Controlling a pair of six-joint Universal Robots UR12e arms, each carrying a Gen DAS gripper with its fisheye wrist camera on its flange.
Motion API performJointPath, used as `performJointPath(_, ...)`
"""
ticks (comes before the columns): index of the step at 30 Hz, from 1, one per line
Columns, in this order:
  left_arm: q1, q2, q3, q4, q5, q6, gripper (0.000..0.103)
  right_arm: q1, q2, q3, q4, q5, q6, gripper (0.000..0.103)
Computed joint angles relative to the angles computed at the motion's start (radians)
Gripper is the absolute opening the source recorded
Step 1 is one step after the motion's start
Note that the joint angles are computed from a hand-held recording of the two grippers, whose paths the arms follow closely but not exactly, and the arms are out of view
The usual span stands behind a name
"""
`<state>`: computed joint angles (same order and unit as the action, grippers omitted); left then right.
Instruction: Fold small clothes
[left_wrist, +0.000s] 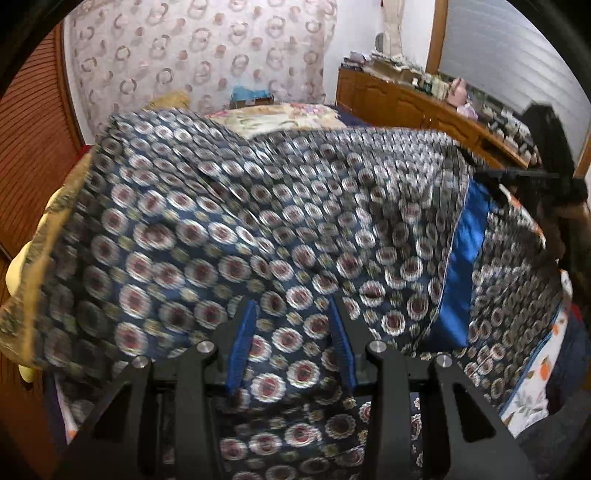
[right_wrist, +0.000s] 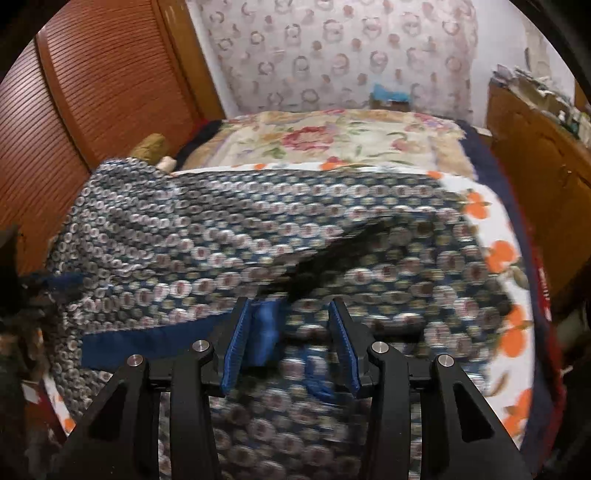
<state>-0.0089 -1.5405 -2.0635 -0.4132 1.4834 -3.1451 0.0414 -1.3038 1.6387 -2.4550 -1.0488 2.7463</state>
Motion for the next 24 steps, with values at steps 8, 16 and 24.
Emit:
performJointPath(8, -0.027, -0.017, -0.006, 0.038, 0.047, -0.007, 0.040, 0.041, 0.013, 0.001, -0.023, -0.081, 0.029, 0.044)
performJointPath(16, -0.019, -0.014, -0.015, 0.047, 0.024, -0.001, 0.049, 0.045, 0.007, 0.013, -0.021, -0.091, -0.002, 0.011)
performJointPath(24, -0.023, -0.021, -0.007, 0.043, 0.025, 0.011, 0.056, 0.035, -0.043, 0.080, -0.092, -0.023, -0.020, 0.003)
